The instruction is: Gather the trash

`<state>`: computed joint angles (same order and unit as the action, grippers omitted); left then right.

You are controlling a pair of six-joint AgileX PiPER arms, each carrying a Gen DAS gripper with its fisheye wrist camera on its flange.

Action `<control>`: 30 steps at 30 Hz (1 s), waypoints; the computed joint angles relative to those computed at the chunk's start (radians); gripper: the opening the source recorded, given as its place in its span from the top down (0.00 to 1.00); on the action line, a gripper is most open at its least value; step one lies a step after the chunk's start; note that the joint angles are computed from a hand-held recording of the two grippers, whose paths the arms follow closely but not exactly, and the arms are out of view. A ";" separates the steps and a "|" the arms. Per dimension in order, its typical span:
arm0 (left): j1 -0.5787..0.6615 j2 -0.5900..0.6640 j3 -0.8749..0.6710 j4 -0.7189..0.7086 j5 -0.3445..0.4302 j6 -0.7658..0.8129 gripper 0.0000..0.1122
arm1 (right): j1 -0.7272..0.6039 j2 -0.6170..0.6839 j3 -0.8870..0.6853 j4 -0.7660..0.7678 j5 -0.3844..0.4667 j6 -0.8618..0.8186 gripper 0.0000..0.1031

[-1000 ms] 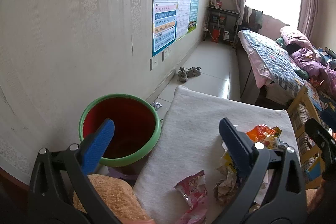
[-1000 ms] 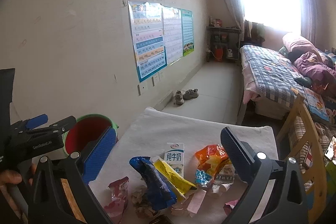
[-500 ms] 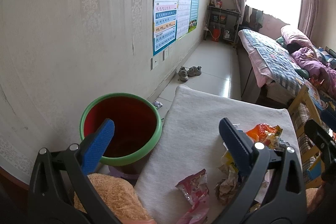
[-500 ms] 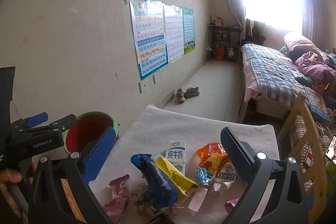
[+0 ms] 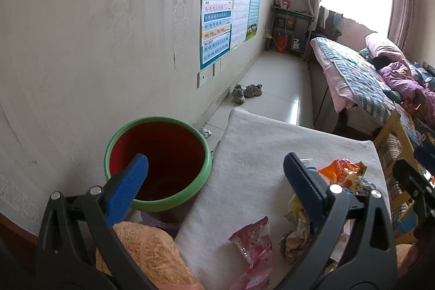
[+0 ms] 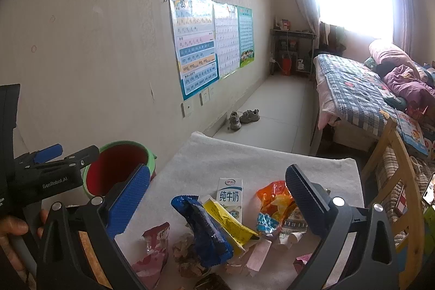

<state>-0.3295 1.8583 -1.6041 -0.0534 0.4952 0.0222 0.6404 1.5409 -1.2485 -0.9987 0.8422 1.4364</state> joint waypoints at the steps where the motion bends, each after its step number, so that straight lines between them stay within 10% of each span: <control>1: 0.001 0.001 -0.003 0.001 0.002 -0.003 0.13 | 0.002 0.002 -0.001 0.000 0.000 0.001 0.07; 18: 0.001 -0.015 0.019 0.196 -0.043 -0.237 0.13 | 0.006 0.011 -0.007 -0.002 0.003 0.002 0.07; 30: 0.004 0.031 0.012 -0.045 0.030 0.110 0.13 | -0.053 -0.021 0.065 0.075 0.010 0.001 0.07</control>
<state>-0.3260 1.8892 -1.5918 -0.0979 0.5251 0.1318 0.5877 1.5201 -1.1840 -0.9242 0.8522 1.4371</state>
